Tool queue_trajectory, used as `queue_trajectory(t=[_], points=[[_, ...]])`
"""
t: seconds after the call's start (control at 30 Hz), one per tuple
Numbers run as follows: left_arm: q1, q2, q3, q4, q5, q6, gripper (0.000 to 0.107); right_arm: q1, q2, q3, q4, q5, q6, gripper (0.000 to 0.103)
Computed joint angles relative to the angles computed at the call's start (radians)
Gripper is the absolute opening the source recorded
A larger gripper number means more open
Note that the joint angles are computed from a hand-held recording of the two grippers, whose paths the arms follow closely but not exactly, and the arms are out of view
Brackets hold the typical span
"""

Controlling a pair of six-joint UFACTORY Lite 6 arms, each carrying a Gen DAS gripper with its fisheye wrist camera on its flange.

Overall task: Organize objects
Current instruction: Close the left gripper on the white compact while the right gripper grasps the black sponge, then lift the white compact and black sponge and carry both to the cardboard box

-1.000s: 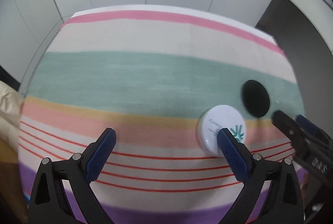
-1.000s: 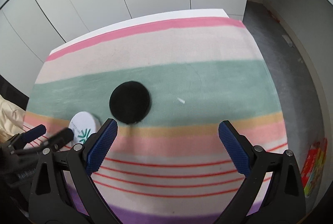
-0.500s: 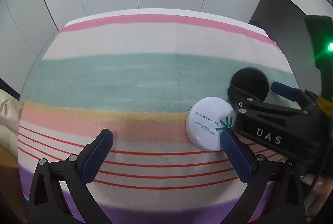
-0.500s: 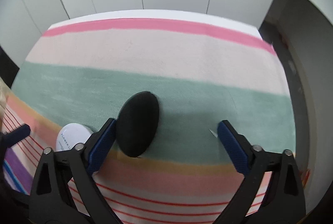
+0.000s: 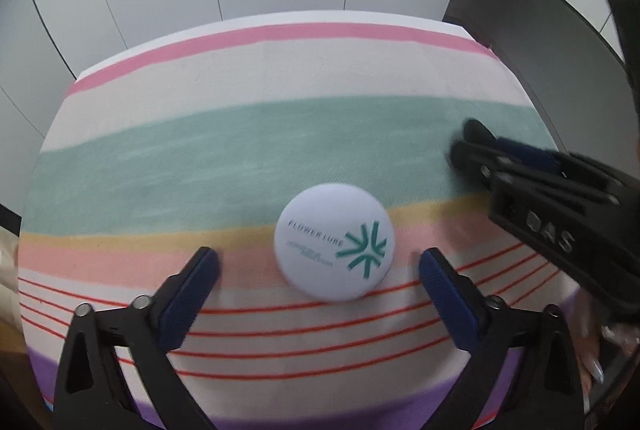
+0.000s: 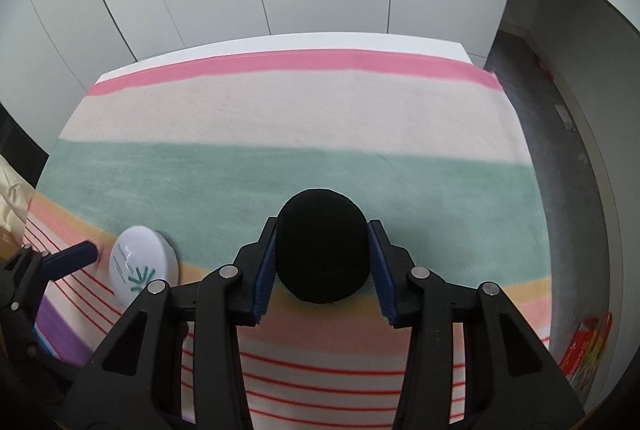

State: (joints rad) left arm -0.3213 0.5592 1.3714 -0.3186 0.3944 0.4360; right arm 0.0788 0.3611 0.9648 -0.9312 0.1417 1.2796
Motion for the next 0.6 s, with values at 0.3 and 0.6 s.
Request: queue_trajectory(t=[0.3,0.6], points=[[-0.032,0.013,0.036,0.147,-0.033,-0.152,0.058,-0.022,-0.083,-0.073,0.070,0.002,-0.080,0.044],[-0.039,-0.001,0.106,0.309,0.025,-0.341,0.059,0.035,-0.147,-0.037,0.247,0.093,-0.236,0.044]])
